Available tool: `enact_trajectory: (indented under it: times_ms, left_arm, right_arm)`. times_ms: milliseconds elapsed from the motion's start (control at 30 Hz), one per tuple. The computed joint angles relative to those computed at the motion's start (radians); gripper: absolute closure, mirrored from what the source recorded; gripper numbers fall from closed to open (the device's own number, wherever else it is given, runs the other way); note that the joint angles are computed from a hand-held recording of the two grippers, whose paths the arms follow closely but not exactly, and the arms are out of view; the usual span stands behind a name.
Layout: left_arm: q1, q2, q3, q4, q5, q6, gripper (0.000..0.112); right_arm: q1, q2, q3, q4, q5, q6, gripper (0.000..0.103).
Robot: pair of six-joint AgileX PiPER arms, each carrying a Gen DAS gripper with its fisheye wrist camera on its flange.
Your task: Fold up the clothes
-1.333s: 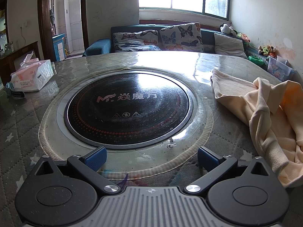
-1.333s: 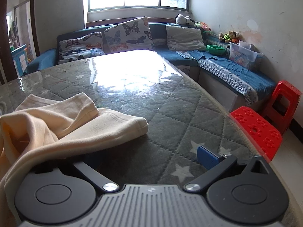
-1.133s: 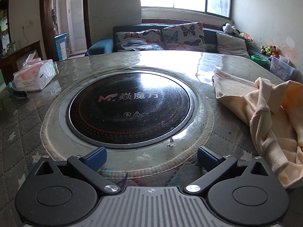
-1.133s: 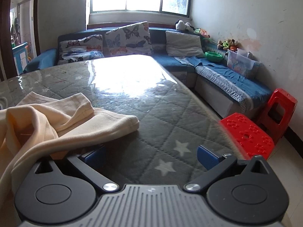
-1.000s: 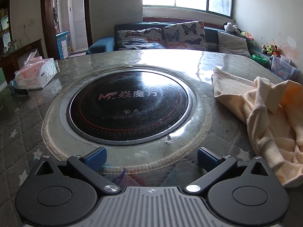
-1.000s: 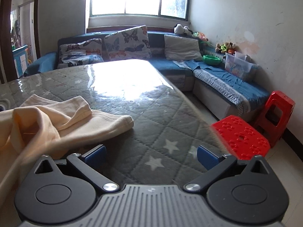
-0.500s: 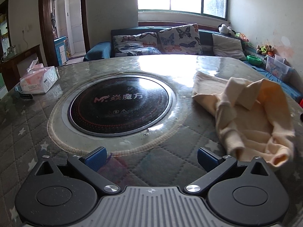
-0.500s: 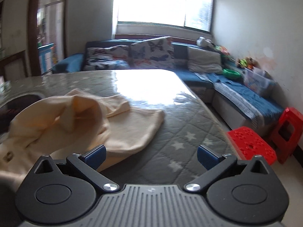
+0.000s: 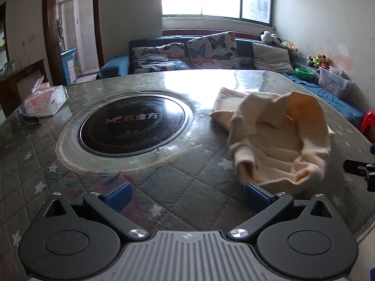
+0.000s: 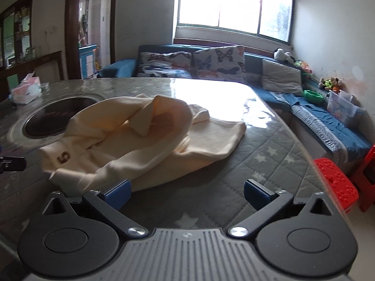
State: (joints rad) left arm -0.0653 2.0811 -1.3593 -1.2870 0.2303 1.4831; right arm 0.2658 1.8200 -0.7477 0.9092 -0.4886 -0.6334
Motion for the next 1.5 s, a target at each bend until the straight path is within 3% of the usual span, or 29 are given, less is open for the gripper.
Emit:
enact_trajectory:
  times_ms: [567, 900, 1500]
  left_arm:
    - [-0.03, -0.083, 0.143, -0.3, -0.005, 0.327, 0.009]
    - [-0.048, -0.104, 0.184, -0.374, -0.007, 0.419, 0.009]
    - [-0.06, -0.091, 0.153, -0.244, -0.01, 0.297, 0.009]
  right_arm:
    - [0.095, -0.048, 0.079, 0.008, -0.041, 0.032, 0.0]
    - [0.12, -0.056, 0.097, 0.013, -0.048, 0.039, 0.0]
    - [0.119, -0.031, 0.053, 0.021, -0.009, 0.002, 0.0]
